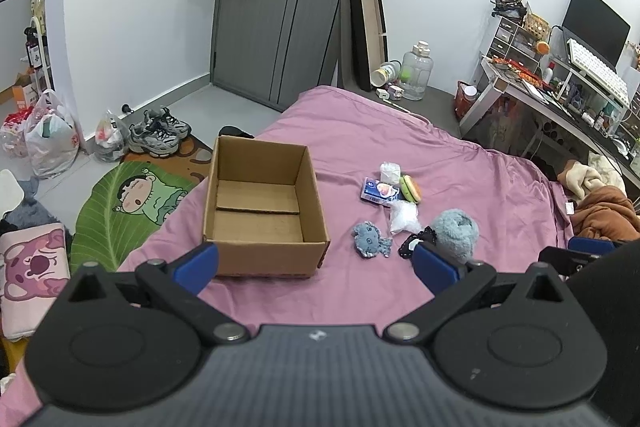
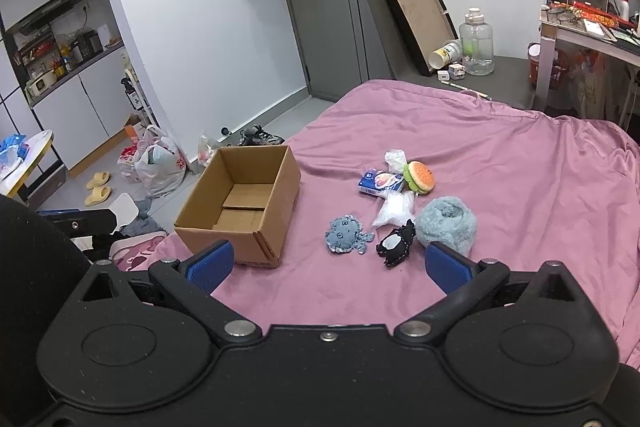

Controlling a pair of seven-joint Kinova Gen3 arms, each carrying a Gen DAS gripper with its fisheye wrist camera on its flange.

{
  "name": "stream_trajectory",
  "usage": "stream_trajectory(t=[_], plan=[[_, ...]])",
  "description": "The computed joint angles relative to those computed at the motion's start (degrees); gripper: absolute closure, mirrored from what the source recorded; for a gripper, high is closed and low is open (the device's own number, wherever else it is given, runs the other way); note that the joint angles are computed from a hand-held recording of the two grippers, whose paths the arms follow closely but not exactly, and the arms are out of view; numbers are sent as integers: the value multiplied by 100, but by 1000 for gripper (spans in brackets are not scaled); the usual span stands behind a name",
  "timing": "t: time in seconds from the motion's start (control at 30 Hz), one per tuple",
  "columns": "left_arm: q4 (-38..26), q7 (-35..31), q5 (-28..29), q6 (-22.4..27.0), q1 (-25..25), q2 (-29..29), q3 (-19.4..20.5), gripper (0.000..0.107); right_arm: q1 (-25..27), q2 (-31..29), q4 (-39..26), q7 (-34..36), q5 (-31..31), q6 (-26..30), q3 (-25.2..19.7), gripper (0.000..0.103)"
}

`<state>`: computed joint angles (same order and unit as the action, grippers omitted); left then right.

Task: Organize soft objects

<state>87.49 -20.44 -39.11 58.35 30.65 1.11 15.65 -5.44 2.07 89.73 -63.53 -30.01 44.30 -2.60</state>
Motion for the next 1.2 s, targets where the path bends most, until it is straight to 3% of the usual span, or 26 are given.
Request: stream_trajectory(t=[1.2], plan=[[-7, 33, -54, 50, -6, -5, 5, 5, 84, 23, 50, 297, -256, -10, 22, 0]])
